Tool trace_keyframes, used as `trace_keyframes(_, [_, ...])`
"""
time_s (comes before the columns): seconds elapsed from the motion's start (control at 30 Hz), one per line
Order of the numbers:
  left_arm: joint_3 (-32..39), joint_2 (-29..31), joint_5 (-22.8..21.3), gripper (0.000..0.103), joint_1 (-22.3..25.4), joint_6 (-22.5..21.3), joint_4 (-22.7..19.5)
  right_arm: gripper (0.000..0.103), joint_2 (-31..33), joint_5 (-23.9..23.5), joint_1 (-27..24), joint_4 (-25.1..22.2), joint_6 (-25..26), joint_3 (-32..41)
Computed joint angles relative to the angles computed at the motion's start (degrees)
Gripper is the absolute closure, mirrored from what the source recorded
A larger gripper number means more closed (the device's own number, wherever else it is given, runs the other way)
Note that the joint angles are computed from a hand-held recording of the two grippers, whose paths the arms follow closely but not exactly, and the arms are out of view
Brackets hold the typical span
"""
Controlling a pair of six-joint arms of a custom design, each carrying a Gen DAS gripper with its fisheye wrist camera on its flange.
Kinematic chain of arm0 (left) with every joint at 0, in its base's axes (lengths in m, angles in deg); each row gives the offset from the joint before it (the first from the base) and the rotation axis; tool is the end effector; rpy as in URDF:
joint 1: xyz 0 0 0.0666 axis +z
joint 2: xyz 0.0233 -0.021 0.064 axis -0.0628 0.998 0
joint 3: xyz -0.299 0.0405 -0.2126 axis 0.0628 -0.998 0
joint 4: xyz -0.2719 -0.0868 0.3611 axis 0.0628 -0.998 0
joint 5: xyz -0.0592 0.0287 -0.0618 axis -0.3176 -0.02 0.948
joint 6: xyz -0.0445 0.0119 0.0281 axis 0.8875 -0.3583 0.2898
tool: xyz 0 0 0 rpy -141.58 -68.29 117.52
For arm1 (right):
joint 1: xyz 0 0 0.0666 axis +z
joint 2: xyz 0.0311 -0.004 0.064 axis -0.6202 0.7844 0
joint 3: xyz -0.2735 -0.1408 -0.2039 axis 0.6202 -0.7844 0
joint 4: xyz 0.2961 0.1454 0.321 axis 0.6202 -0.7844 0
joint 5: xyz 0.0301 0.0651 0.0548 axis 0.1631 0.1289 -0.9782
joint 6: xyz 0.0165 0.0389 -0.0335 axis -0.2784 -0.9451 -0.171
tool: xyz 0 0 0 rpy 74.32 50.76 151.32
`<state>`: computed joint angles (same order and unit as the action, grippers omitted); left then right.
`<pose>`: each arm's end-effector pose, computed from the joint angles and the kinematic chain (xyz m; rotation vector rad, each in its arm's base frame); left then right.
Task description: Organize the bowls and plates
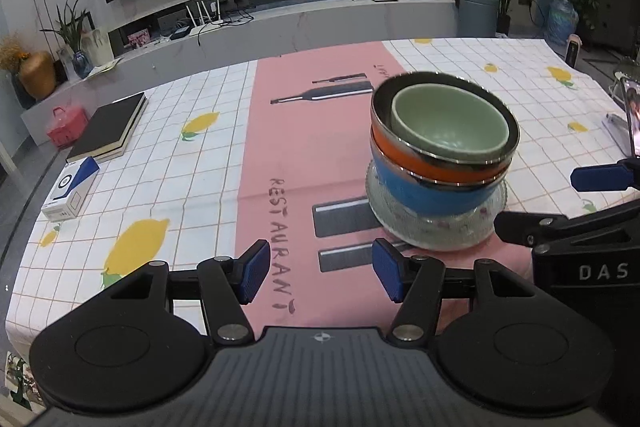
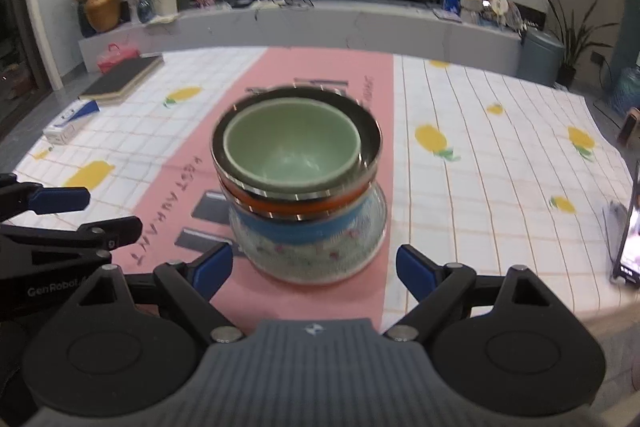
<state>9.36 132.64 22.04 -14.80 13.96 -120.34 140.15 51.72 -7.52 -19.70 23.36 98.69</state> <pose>0.5858 -0.1150 0.4479 0.3697 2.3273 0.0204 0.5619 0.3224 0.4258 -0.0563 2.3798 0.0718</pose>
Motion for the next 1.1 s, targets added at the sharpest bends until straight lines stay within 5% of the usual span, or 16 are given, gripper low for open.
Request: trace_keyframes(1.1, [-1.2,-0.8,0.5,0.034,0.1,-0.4,1.2,0.016,0.1,0.0,0.8,-1.7,-1.2,0.4])
